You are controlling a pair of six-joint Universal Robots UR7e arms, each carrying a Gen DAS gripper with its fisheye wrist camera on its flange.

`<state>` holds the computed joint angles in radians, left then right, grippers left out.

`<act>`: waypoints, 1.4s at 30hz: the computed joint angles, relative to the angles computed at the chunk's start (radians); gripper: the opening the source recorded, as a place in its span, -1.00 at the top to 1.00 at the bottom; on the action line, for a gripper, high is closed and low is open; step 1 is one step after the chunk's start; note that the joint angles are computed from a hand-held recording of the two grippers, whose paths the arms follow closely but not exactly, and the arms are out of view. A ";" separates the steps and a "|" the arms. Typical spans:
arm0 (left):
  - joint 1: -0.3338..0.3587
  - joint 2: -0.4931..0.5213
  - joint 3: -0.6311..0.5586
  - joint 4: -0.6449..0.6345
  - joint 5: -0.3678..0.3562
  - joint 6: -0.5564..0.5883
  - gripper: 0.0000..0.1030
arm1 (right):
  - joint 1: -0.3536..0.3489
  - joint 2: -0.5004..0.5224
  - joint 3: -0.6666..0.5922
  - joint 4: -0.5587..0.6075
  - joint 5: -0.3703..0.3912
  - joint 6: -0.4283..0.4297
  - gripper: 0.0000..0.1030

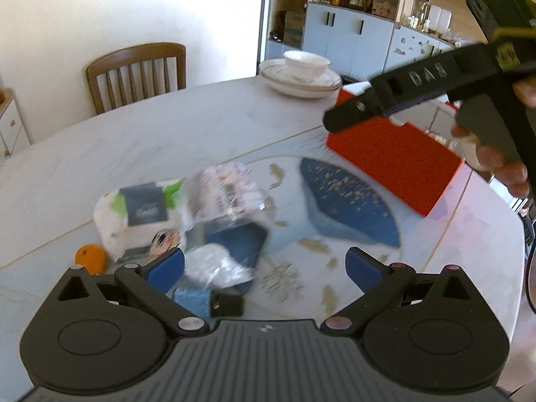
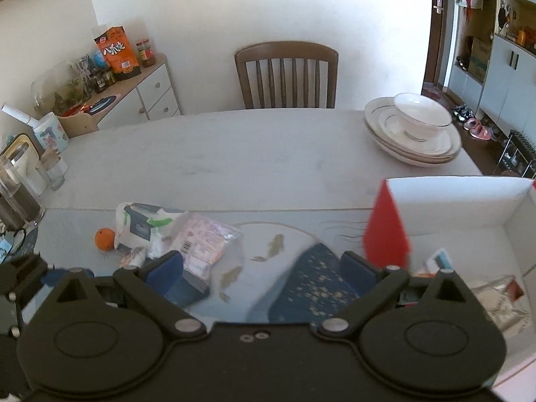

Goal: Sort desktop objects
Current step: 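Withdraw both tools from the box back toward the table pile, then grasp the blue-labelled bottle with the left tool while the right tool grasps the white snack bag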

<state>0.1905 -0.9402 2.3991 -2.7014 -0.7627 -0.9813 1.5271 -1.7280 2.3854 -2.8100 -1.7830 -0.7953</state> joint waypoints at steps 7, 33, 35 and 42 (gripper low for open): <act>0.024 -0.006 0.050 -0.014 -0.013 0.005 -1.00 | 0.064 0.155 0.008 -0.141 -0.061 0.063 -0.95; 0.095 0.087 0.103 -0.195 0.004 0.078 -0.99 | 0.109 0.502 -0.073 -0.275 -0.217 0.229 -0.87; 0.095 0.090 0.100 -0.180 0.009 0.072 -0.98 | 0.109 0.510 -0.075 -0.276 -0.223 0.226 -0.85; 0.079 0.096 0.094 -0.149 0.021 0.072 -0.67 | 0.104 0.518 -0.078 -0.259 -0.226 0.217 -0.67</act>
